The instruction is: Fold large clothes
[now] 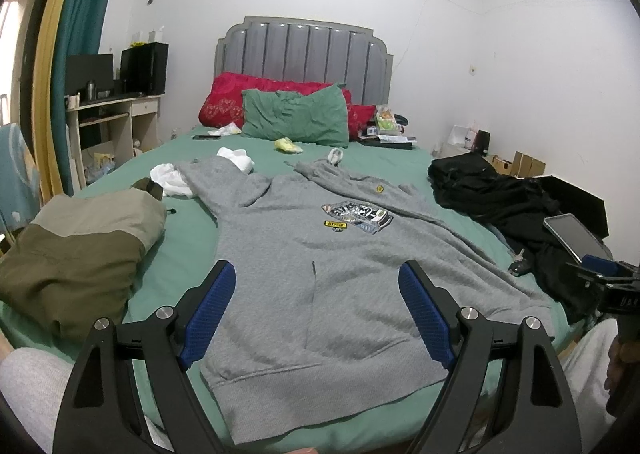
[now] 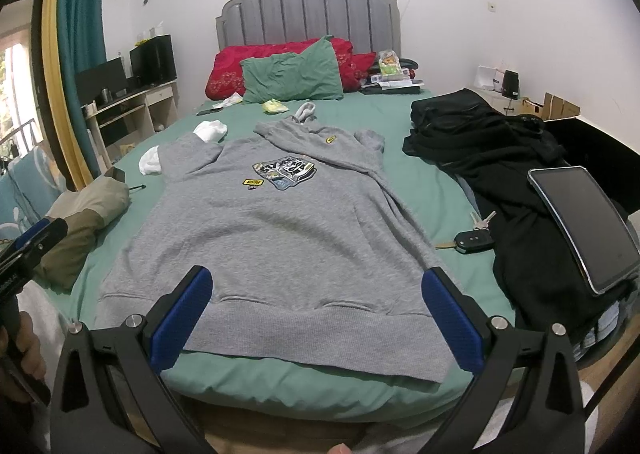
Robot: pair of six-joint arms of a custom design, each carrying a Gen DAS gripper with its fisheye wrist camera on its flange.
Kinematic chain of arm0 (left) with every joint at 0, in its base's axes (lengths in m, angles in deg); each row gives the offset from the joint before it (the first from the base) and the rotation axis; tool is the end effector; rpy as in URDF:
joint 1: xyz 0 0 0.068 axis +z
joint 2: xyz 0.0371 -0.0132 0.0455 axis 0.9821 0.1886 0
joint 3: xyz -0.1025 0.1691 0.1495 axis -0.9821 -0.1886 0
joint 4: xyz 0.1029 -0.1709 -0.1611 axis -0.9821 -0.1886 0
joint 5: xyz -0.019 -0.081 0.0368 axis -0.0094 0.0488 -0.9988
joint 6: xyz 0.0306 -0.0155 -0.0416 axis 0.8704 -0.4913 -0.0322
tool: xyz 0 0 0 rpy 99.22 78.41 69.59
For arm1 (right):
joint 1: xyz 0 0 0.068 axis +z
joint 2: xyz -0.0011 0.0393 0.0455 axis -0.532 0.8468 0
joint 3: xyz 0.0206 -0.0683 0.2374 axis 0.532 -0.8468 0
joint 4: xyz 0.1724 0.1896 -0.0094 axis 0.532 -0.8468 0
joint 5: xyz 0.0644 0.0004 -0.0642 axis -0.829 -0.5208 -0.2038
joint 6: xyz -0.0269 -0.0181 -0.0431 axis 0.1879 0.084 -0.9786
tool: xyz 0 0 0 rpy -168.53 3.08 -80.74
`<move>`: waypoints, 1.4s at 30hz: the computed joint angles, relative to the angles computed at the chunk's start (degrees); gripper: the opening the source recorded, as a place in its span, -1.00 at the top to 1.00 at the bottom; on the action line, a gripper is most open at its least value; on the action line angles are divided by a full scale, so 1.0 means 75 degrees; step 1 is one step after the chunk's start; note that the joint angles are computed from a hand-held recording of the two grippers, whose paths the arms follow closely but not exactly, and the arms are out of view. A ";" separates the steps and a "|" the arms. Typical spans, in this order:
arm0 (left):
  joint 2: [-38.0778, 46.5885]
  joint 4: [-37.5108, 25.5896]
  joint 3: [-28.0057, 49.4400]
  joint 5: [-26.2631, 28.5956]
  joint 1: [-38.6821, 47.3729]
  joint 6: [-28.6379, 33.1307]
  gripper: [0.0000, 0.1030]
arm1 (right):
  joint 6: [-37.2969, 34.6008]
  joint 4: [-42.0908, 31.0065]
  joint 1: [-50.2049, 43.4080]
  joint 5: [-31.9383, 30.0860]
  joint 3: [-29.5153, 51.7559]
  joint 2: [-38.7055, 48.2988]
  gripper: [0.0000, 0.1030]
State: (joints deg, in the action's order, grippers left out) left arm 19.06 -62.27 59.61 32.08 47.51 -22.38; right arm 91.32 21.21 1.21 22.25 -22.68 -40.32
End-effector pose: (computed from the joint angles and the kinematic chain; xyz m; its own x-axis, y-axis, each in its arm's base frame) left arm 0.2090 -0.1160 0.2698 -0.4052 -0.0044 -0.9142 0.1788 0.9803 -0.0840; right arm 0.1520 0.0827 0.2805 -0.5823 0.0678 -0.8102 -0.0012 0.9964 0.0843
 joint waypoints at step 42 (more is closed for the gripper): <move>0.0434 -0.0009 0.0419 0.0637 0.0410 -0.0005 -0.67 | -0.0226 0.0594 -0.0251 -0.0314 -0.0149 0.0562 -0.99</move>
State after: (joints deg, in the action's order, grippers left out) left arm 22.31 -62.34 62.76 36.85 50.58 -22.41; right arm 89.62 25.66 -0.68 19.89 -23.79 -36.11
